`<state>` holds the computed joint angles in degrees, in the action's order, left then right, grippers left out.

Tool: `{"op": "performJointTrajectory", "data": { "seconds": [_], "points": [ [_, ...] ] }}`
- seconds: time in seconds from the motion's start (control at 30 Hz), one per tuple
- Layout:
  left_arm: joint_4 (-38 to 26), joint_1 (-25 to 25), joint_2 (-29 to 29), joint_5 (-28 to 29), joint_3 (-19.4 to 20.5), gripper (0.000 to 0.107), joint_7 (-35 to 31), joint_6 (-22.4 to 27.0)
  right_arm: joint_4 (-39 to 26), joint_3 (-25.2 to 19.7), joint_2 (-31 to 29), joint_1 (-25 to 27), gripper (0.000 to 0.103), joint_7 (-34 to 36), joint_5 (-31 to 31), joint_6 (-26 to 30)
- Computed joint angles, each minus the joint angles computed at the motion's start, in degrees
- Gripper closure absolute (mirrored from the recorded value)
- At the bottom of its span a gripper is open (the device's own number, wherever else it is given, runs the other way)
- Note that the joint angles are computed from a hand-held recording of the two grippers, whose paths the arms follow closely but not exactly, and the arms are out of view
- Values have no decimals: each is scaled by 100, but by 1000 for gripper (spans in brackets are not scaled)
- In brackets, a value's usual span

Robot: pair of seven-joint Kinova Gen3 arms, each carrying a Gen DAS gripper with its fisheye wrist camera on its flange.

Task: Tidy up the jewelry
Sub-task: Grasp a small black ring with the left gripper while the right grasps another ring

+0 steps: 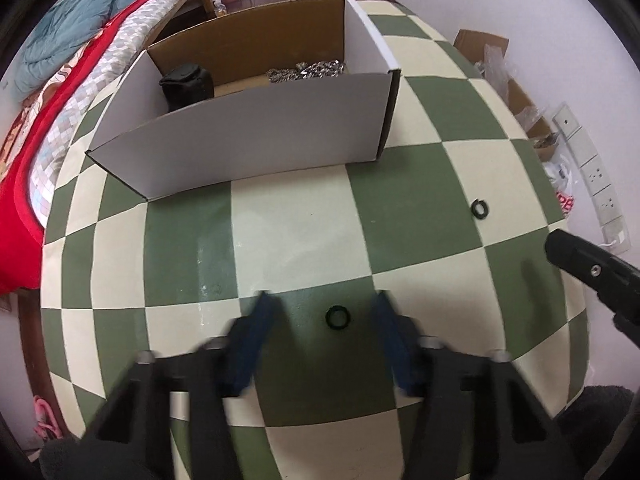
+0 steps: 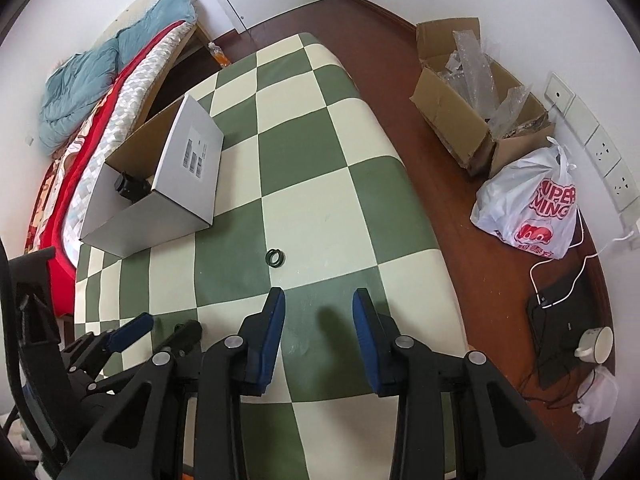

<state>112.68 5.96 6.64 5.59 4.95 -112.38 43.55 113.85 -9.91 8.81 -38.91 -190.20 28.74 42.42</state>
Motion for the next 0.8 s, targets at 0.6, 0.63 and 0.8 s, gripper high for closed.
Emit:
{"op": "performJointTrajectory", "data": {
  "seconds": [0.6,0.63,0.8],
  "points": [
    [-186,-624,-49,318,-327,98,-480,107,-698,195,680,130,66,1164,-265,-194],
    [-220,-667,-30,293,-350,98,-468,104,-846,215,825,117,66,1348,-328,-93],
    [-370,-940,40,304,-450,98,-550,136,-1362,434,1266,-207,84,1759,-335,511]
  ]
}}
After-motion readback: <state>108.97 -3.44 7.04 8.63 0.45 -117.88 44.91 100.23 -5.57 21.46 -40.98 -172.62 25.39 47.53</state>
